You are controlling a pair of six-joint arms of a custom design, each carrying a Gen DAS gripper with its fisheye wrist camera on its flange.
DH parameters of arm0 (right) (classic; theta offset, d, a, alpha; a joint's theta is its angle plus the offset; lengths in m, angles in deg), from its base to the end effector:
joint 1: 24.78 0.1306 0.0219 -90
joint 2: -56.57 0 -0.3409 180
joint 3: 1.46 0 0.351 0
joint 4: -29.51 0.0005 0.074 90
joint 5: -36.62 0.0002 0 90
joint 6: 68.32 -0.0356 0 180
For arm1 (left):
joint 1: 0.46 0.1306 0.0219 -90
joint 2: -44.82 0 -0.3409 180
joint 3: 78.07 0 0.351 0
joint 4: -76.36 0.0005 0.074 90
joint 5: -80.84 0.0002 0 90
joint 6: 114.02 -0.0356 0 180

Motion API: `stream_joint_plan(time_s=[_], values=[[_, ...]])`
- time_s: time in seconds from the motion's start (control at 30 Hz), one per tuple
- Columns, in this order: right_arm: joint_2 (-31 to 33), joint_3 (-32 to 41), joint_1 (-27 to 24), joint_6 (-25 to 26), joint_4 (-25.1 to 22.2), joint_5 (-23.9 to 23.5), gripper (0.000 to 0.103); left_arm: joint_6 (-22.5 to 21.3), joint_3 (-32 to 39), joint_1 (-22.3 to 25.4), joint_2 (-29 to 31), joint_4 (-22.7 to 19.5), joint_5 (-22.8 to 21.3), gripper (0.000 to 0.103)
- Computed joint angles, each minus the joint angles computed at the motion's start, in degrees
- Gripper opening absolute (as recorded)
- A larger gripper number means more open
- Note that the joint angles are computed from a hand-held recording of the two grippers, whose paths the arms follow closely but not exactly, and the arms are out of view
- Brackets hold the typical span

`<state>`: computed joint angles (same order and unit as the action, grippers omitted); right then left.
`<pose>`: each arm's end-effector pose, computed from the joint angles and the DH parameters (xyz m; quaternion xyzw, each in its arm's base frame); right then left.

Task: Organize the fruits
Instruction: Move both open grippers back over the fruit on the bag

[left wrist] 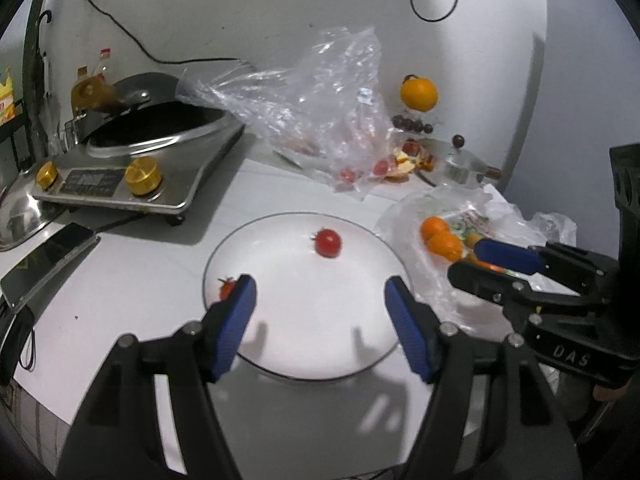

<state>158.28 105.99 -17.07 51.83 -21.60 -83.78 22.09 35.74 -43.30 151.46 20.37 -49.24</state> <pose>0.5068 0.0863 0.4249 -0.3838 0.8122 0.1666 0.4066 0.4070 -0.3468 0.4247 -0.1456 0.8756 -0.0026 0.4605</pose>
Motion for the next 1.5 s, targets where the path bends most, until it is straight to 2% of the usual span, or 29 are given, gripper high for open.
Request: stream_joint_plan(time_s=[0.4, 0.87, 1.37, 1.43, 1.5], values=[[-1.61, -1.73, -6.24, 1.12, 0.51, -3.24, 0.044, -0.97, 10.87, -2.24, 7.27, -4.54, 0.06, 0.068], [2.51, 2.01, -11.48, 1.99, -0.63, -4.31, 0.044, -3.10, 25.75, -2.57, 18.01, -9.84, 3.39, 0.068], [9.55, 9.28, -11.53, 3.27, -4.89, -4.75, 0.044, -3.73, 39.80, -1.59, 27.10, -17.16, 5.73, 0.068], [10.31, 10.15, -11.10, 3.65, -5.29, -4.46, 0.052, -3.56, 40.93, -1.42, 27.79, -17.85, 5.81, 0.068], [11.23, 11.34, -10.74, 4.05, -6.11, -4.22, 0.053, -3.42, 42.26, -1.19, 28.57, -18.63, 5.89, 0.068]])
